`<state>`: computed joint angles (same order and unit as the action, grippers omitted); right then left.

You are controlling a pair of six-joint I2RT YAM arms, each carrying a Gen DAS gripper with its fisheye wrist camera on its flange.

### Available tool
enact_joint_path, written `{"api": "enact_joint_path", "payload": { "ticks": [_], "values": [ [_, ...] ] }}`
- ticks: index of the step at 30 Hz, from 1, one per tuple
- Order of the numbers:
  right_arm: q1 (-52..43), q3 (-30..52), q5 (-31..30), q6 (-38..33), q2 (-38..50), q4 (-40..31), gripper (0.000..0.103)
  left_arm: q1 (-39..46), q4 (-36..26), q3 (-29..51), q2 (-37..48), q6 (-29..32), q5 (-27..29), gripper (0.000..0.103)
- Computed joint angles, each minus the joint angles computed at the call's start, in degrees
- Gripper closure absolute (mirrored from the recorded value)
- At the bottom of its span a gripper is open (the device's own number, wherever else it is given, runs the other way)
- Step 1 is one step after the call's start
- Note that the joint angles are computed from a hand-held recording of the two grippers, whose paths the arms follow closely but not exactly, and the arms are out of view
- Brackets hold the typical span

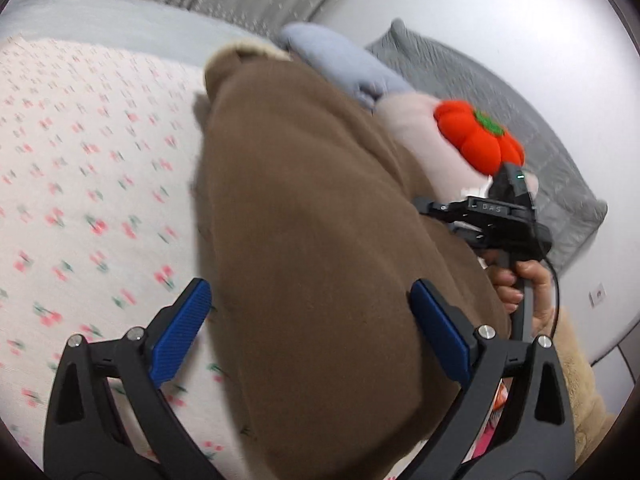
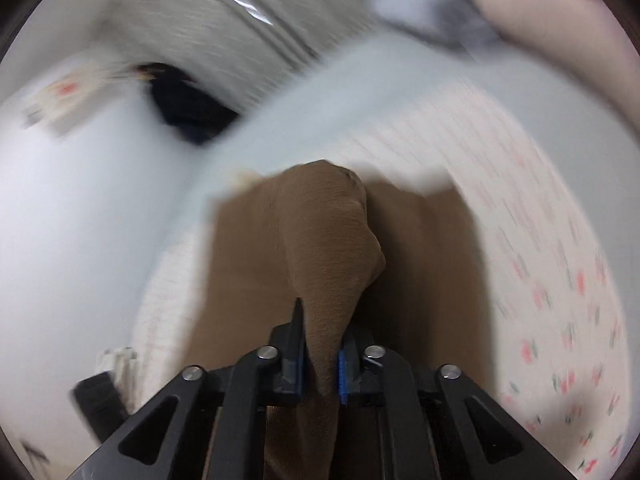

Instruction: Fold large clothes

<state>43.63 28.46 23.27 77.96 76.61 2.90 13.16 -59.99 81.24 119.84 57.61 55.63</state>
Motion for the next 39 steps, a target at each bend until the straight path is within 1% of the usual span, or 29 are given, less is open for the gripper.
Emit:
{"api": "enact_joint_path", "payload": {
  "ticks": [1,2,3,5,6,7,8,9,11,14,17,18,19,20,21,22,24,25,28,30,31,32,33,34,35,36,37,38,39],
  "values": [
    [-0.1,-2.9,-1.5,1.6,1.6,5.1,0.073,-0.2,1.5,-0.9,-0.3,-0.9,-0.7,0.004],
    [0.9,-5.2,-0.6,3.0,1.4,8.8,0.068,-0.1,1.7,-0.7,-0.1,-1.2,-0.9,0.004],
    [2.4,-6.5,1.2,4.2,-0.2,9.7,0.064,0.2,0.2,0.5,0.7,-1.1,-0.7,0.004],
    [4.2,-5.7,3.6,4.6,-4.9,3.6,0.054,0.7,-2.3,3.0,2.4,-2.1,-0.6,0.004],
    [4.9,-4.4,4.5,4.5,-6.5,-0.3,0.049,0.8,-2.7,3.5,2.6,-2.5,-0.8,0.004],
    [4.8,-3.7,4.7,4.5,-7.7,-2.7,0.04,0.8,-2.3,3.4,2.7,-3.0,-1.0,0.004],
    [5.0,-3.9,4.5,4.9,-9.6,-3.9,0.035,0.8,-1.6,3.1,2.7,-3.5,-1.0,0.004],
    [4.5,-4.8,3.5,4.7,-12.4,-4.7,0.033,0.8,-1.1,2.7,2.4,-3.6,-1.0,0.004],
    [2.7,-7.7,0.0,4.0,-14.3,-1.1,0.029,0.7,-0.3,1.9,1.7,-4.1,-1.2,0.004],
    [0.4,-9.0,-5.2,4.3,-11.3,5.0,0.028,0.9,0.1,1.1,1.2,-4.1,-1.4,0.004],
    [-3.6,-9.4,-11.2,4.2,-4.2,11.9,0.028,0.6,0.4,1.1,1.1,-4.6,-1.7,0.004],
    [-4.9,-9.8,-12.8,3.8,-1.6,15.6,0.028,0.3,0.5,1.3,1.1,-5.0,-1.9,0.004],
    [-5.9,-9.7,-13.9,3.3,0.6,18.6,0.042,0.2,0.4,1.5,1.0,-5.3,-2.2,0.004],
    [-6.1,-8.5,-14.1,2.2,1.8,18.9,0.074,0.2,0.4,1.7,0.8,-5.8,-2.4,0.004],
    [-6.5,-5.8,-14.7,-0.1,2.9,16.5,0.078,0.0,0.7,2.1,0.7,-6.4,-2.6,0.004],
    [-5.3,-1.6,-12.3,-1.6,3.0,9.7,0.084,0.0,0.7,2.4,0.3,-6.5,-2.6,0.004],
    [-1.4,7.6,-5.0,-4.3,1.8,-4.7,0.087,0.7,0.1,2.9,-1.2,-5.2,-1.3,0.004],
    [0.9,10.1,-1.1,-6.1,-0.2,-8.2,0.088,0.9,0.8,2.6,-2.0,-5.3,-0.8,0.004],
    [5.6,8.5,6.3,-10.4,-10.2,-9.7,0.089,1.5,0.1,3.0,-3.9,-3.8,1.6,0.004],
    [5.9,3.9,9.3,-7.7,-15.6,-12.0,0.089,0.6,0.5,3.0,-3.6,-3.7,1.5,0.004],
    [4.6,0.4,8.9,-4.6,-17.2,-12.6,0.088,-0.4,1.6,2.7,-3.0,-4.5,0.5,0.004],
    [2.7,-3.7,6.3,-1.9,-18.2,-11.1,0.085,-1.7,2.2,2.8,-1.8,-5.3,-1.0,0.004],
    [0.3,-8.2,2.4,1.1,-17.3,-7.9,0.08,-2.6,0.8,3.8,0.3,-4.8,-1.5,0.004],
    [-0.3,-11.6,0.0,3.9,-14.5,-4.0,0.068,-3.1,-2.1,6.0,3.2,-3.9,-0.6,0.003],
    [1.3,-14.6,0.8,6.6,-13.3,0.1,0.055,-3.3,-4.6,8.0,5.4,-3.5,0.4,0.003],
    [3.3,-16.8,2.8,8.7,-13.7,3.3,0.051,-3.4,-8.0,10.7,8.1,-3.0,1.2,0.003],
    [5.2,-18.6,4.5,10.0,-15.0,5.3,0.043,-3.5,-12.3,14.3,11.2,-2.3,2.0,0.003],
    [6.7,-20.3,5.0,10.2,-17.1,7.1,0.036,-3.8,-18.4,19.5,15.5,-1.5,2.8,0.003],
    [7.2,-21.2,5.0,10.3,-18.5,7.8,0.032,-3.9,-22.1,22.2,17.8,-0.6,3.1,0.003]
  ]
}}
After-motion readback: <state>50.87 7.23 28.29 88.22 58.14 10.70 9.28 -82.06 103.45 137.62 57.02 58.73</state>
